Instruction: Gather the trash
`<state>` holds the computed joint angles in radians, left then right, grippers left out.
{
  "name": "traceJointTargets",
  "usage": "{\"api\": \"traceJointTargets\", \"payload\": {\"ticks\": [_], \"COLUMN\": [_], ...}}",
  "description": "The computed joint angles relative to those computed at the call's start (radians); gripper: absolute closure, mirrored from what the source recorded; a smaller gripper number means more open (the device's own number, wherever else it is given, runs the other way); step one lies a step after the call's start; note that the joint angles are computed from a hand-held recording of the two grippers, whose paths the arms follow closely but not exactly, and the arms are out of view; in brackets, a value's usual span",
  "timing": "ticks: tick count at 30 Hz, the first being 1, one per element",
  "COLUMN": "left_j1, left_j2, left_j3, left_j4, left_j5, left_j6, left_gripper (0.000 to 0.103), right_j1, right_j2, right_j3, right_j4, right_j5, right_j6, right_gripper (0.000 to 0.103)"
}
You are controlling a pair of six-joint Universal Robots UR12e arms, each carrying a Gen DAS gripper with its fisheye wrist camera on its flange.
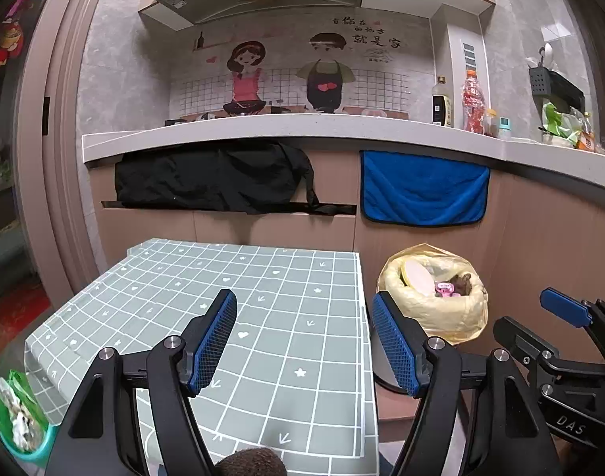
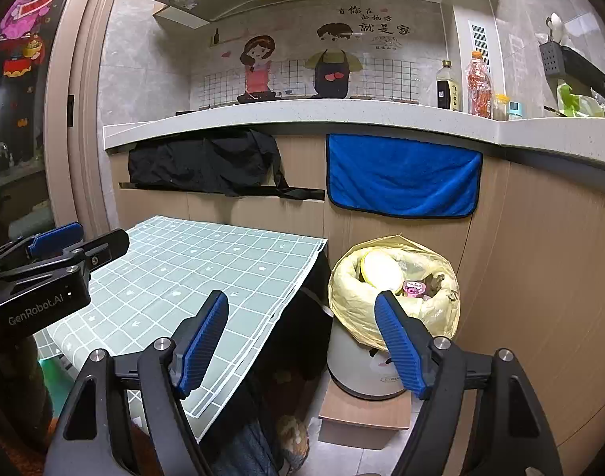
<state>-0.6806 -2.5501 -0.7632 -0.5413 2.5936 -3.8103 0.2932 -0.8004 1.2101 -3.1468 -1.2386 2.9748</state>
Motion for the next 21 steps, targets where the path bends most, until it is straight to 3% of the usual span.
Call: {"api": "traceJointTargets", "payload": {"ticks": [21], "left_j1": [-0.001], "left_j2": [0.000], "left_j3": [-0.002], "left_j4": [0.010], "left_j5": [-0.015], "left_j6": [0.019], "left_gripper": [0.032], "right_j1": [0.000], "right_j2": [0.002], "right_j3": [-0.004], "right_j4": [0.006], "right_j5": [-0.008], "right_j6": [0.002], "right_gripper": [0.029]}}
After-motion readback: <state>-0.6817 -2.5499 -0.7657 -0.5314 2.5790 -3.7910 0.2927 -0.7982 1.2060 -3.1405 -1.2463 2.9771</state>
